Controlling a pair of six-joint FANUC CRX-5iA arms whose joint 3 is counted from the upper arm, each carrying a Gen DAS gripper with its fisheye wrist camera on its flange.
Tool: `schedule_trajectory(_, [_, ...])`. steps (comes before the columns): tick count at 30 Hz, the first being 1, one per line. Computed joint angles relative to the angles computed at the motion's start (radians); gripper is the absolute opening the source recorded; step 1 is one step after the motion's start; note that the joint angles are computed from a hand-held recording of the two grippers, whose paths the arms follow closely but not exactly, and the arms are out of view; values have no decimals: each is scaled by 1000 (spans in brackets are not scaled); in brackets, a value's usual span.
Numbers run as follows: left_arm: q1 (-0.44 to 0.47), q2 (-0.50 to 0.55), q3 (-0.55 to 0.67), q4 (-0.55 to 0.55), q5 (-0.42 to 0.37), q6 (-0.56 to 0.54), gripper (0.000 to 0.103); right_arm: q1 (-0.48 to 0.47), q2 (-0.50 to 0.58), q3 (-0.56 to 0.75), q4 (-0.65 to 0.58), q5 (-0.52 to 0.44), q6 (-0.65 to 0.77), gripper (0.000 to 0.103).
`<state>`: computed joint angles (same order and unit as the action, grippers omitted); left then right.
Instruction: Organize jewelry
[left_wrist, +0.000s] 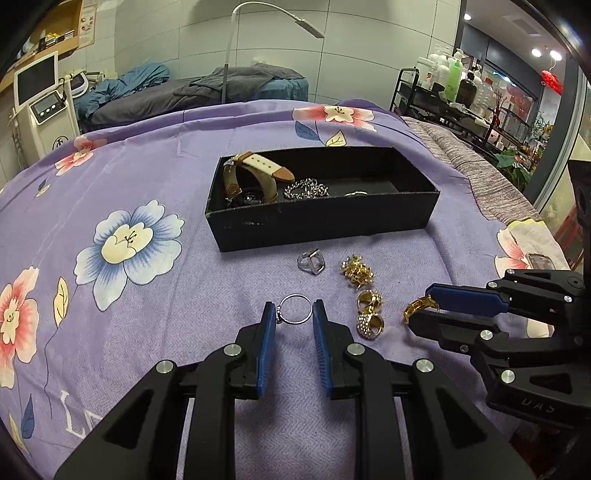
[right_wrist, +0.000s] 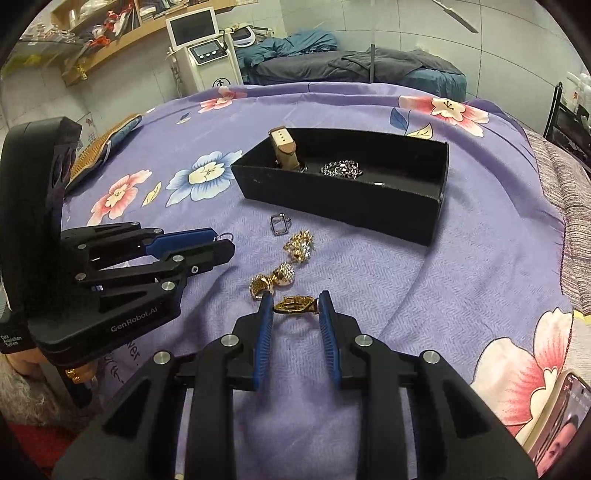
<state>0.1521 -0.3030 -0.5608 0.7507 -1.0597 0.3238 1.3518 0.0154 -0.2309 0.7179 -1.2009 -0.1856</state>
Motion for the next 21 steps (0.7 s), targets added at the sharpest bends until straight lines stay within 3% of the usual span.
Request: schedule_trajectory(21, [-126, 91, 120, 90, 89, 28, 20, -81, -24, 13, 119, -76, -24, 26])
